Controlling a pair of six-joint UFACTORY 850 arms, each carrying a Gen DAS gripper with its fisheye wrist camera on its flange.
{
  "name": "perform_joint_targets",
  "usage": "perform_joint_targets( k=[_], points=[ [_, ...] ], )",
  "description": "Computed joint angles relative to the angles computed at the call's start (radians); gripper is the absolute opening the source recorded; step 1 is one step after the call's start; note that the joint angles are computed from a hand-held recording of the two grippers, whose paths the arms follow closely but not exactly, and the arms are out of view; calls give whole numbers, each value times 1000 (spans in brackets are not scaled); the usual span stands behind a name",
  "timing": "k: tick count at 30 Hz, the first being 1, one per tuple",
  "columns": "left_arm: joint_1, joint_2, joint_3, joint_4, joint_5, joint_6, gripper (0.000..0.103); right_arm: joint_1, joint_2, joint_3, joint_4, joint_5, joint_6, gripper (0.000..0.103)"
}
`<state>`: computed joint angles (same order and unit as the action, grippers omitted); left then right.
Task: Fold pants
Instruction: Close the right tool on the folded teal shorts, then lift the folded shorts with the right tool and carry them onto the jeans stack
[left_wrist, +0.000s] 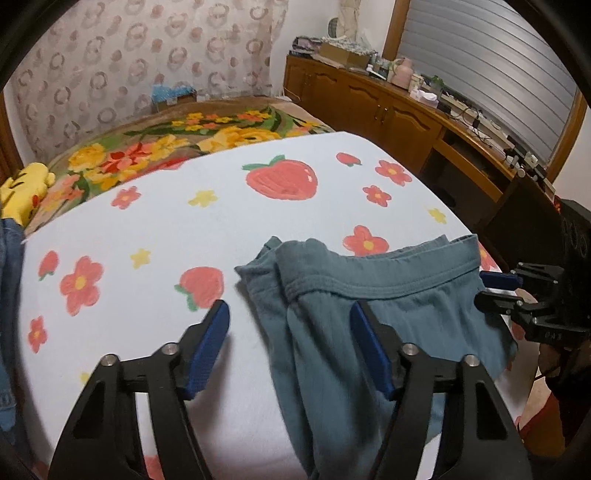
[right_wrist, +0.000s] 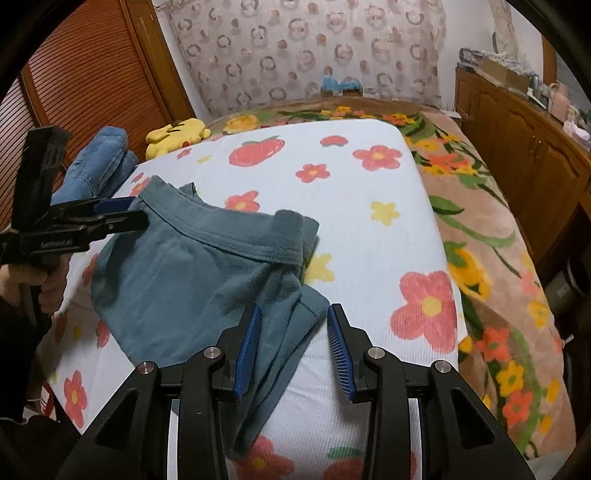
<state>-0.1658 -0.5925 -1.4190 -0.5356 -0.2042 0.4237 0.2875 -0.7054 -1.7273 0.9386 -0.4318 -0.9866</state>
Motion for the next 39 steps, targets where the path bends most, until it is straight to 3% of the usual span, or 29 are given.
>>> perform_joint_targets(
  k=[12, 14, 18, 20, 22, 31, 39],
  points=[
    [24, -27, -10, -323, -48, 293, 59, 7, -34, -56, -19, -33, 18, 39],
    [29, -30, -11, -406, -67, 374, 48, 7, -40, -63, -9, -42, 12, 39],
    [33, -25, -4, -496, -88, 463, 34, 1, -60, -90, 22, -93, -17, 20],
    [33, -11, 11, -553, -96, 521, 22, -1, -66, -97, 31, -105, -32, 18],
    [32, 10, 30, -596, -88, 571, 19, -1, -67, -103, 35, -107, -45, 18],
    [63, 182, 197, -1054, -31, 1017, 18, 17, -33, -97, 185, -107, -232, 17],
    [100, 259, 277, -1264, 12, 1218, 18, 51, -48, -127, 226, -131, -313, 17]
  ],
)
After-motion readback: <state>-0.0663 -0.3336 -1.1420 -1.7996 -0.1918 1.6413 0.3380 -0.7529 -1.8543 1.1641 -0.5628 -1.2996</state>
